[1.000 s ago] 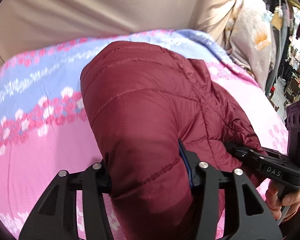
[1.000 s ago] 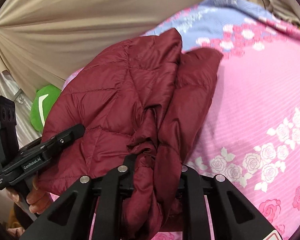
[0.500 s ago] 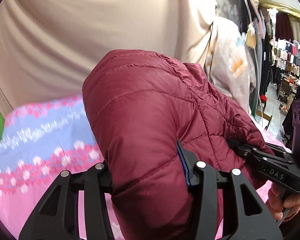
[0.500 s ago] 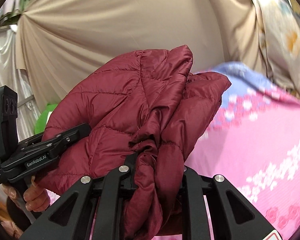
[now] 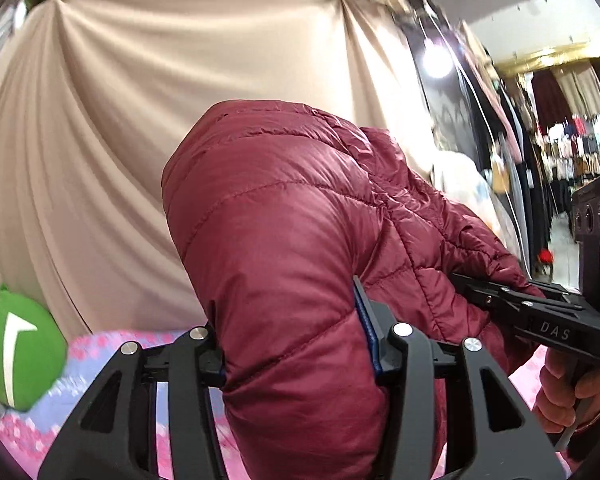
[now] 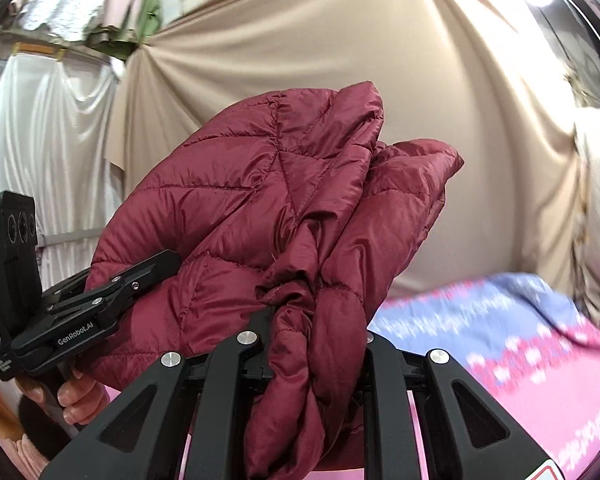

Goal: Fold large clothes
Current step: 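Lift the jacket bundle with both grippers and turn it over, then lower the bundle onto the sheet and open the left gripper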

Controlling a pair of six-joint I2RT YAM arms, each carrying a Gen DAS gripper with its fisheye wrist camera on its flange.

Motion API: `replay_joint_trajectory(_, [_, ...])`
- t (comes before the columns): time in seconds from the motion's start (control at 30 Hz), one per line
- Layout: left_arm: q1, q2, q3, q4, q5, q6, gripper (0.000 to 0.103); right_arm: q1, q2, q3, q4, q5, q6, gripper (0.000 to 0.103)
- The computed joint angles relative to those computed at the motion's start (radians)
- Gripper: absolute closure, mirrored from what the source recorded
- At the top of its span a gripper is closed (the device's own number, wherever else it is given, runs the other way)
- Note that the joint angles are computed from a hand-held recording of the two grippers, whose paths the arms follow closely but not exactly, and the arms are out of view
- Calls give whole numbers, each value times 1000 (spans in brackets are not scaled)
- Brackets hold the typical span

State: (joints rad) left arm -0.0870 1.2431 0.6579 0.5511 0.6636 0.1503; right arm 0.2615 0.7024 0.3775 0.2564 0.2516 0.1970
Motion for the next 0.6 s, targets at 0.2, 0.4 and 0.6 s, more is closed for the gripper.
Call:
replay_joint_trajectory(0.2, [103, 175, 97, 122, 73, -48, 57, -28, 321, 111, 212, -117, 22, 86])
replay_joint_trajectory(0.4, [90, 523, 334, 31, 12, 20, 56, -170, 852, 269, 439, -365, 145, 85])
replay_joint_trajectory(0.6, [24, 975, 711, -219, -142, 67, 53, -252, 1422, 570, 435, -497, 232, 79])
